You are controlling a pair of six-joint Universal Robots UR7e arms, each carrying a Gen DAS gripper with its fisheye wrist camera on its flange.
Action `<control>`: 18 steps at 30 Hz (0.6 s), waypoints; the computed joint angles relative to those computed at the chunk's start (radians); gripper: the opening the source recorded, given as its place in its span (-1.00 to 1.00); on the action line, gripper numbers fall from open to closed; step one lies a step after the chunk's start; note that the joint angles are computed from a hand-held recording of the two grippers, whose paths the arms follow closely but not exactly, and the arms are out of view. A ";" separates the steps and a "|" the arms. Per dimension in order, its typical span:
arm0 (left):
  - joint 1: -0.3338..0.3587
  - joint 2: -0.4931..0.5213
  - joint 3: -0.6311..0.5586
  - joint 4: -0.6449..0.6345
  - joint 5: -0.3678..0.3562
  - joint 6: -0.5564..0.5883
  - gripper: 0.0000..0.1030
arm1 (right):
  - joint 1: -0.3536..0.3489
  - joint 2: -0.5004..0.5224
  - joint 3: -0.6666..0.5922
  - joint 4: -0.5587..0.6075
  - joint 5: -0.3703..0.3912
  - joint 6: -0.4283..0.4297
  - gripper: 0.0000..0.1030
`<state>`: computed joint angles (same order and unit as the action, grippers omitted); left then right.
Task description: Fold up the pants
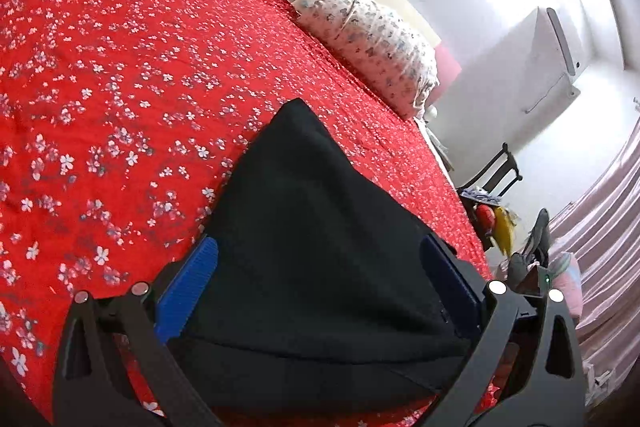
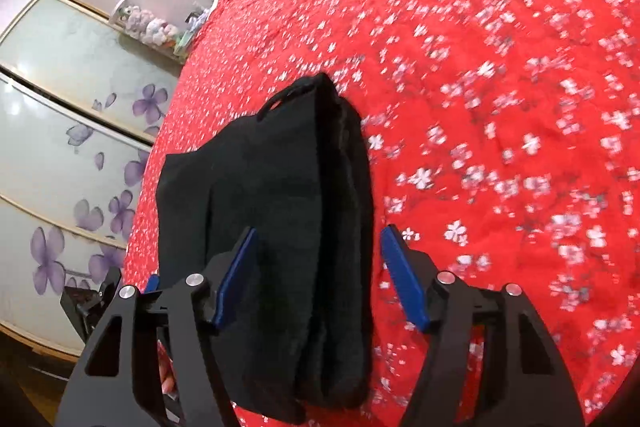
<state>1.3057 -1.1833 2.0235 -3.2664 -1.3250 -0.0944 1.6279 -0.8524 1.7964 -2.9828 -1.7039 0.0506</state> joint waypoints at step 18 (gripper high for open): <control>-0.009 0.004 0.004 0.019 0.053 0.017 0.96 | 0.098 0.002 -0.001 0.000 -0.109 -0.112 0.34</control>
<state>1.2965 -1.1798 2.0272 -3.2473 -1.2723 -0.0771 1.7259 -0.8503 1.7952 -2.9825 -1.8132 -0.0619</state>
